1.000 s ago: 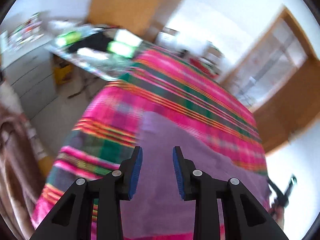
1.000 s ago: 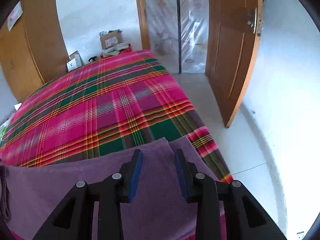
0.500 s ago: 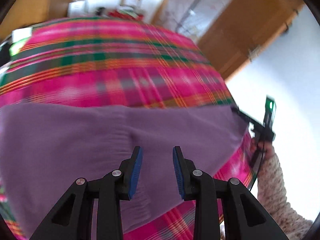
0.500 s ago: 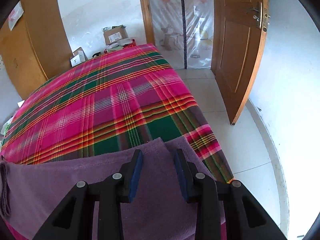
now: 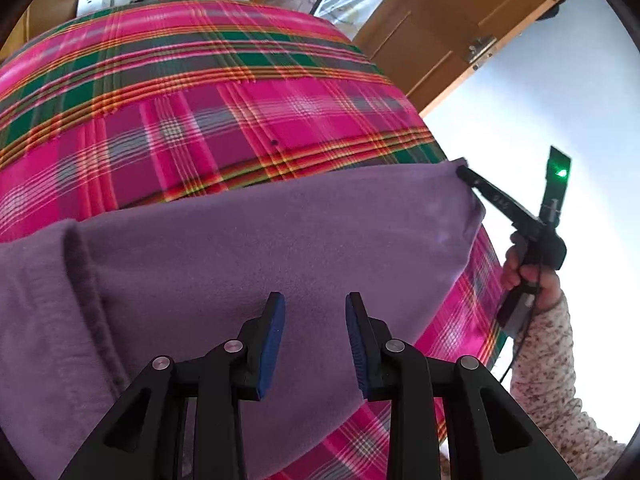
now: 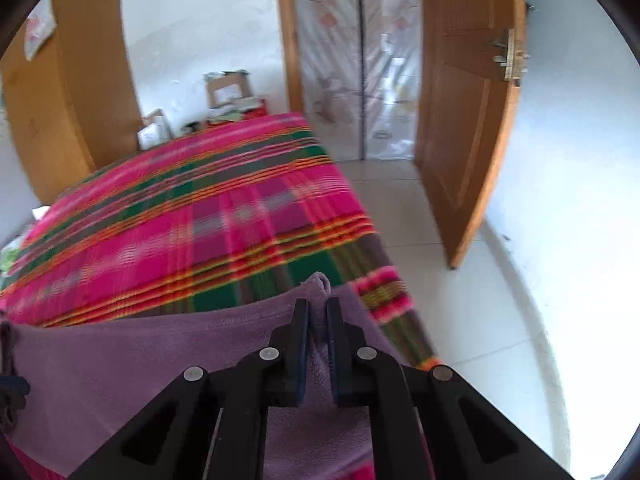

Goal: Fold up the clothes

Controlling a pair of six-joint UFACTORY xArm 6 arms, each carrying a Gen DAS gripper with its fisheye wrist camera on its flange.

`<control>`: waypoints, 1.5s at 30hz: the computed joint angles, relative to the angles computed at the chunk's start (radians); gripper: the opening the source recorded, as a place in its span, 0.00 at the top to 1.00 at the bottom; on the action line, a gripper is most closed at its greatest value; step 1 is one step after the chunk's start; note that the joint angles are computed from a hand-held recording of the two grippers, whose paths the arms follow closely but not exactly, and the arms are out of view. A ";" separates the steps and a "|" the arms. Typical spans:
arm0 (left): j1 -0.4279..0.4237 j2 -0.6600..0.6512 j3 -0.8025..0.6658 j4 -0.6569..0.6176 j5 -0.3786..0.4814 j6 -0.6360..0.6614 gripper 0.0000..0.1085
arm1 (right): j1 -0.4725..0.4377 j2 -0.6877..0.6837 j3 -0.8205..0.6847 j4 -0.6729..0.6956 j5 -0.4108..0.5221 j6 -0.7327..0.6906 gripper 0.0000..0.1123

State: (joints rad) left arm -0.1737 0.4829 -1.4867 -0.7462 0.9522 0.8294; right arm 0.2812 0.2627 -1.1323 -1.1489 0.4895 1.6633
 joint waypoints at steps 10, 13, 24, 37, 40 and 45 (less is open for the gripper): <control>-0.014 0.040 -0.043 0.020 0.027 -0.035 0.71 | 0.003 0.065 -0.057 0.133 0.058 -0.137 0.86; -0.014 0.042 -0.046 0.025 0.023 -0.030 0.71 | -0.001 0.044 -0.034 0.145 0.051 -0.124 0.83; -0.032 0.034 -0.026 0.004 -0.022 -0.002 0.71 | -0.064 -0.168 0.215 -0.055 -0.111 0.239 0.61; -0.094 0.054 -0.074 0.015 0.011 -0.016 0.71 | -0.065 -0.189 0.284 -0.246 -0.163 0.527 0.49; -0.119 0.072 -0.103 0.003 0.014 -0.011 0.71 | -0.057 -0.178 0.273 -0.227 -0.151 0.506 0.49; -0.164 0.088 -0.124 0.049 -0.031 -0.023 0.71 | -0.045 -0.168 0.260 -0.195 -0.130 0.488 0.59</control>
